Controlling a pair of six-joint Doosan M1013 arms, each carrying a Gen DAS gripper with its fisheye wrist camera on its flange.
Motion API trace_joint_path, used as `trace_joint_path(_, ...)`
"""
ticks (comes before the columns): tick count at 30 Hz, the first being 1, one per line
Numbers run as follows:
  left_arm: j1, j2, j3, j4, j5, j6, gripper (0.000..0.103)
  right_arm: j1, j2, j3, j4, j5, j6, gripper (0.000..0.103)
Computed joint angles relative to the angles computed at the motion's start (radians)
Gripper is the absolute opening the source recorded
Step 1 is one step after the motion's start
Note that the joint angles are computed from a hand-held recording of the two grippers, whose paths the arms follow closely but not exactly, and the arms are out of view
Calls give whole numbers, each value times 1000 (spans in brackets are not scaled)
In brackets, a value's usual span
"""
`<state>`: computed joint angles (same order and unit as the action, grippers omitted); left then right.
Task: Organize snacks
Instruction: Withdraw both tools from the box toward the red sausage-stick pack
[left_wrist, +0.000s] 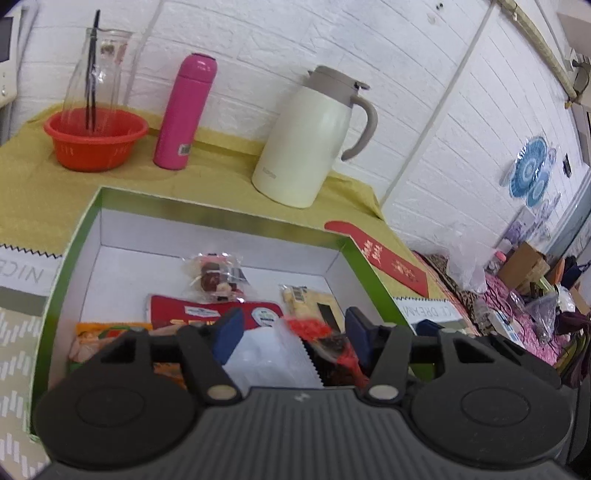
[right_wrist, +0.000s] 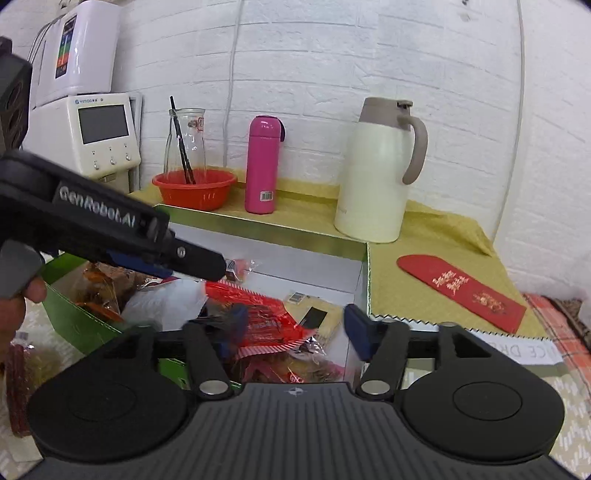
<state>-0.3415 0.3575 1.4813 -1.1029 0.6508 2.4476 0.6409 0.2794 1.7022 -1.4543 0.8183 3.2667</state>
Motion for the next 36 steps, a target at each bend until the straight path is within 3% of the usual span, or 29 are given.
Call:
trace_joint_path(2,-4,-10,6,30,-29,-7,56,10,2,8,-47,21,-1,103)
trace_joint_path(6,-25,-33,18,209,-106,-135,65,15,-1,1,-16,13,-22,103)
trace_joint_path(11,-24,-61,46,229,-122,-124,67,24,-14,-1,6,-9,13,103)
trace_joint_path(20,-10,-113,94,211,-126,-120,69,62,-33,4,9,20,45,103)
trace_joint_path(28,32,-165,156,51,-94,34,69,97,-51,0,76,12,44,103)
trace_joint_path(36,103,-242,246,40,-80,53,69,131,-85,17,192,-94,6,103)
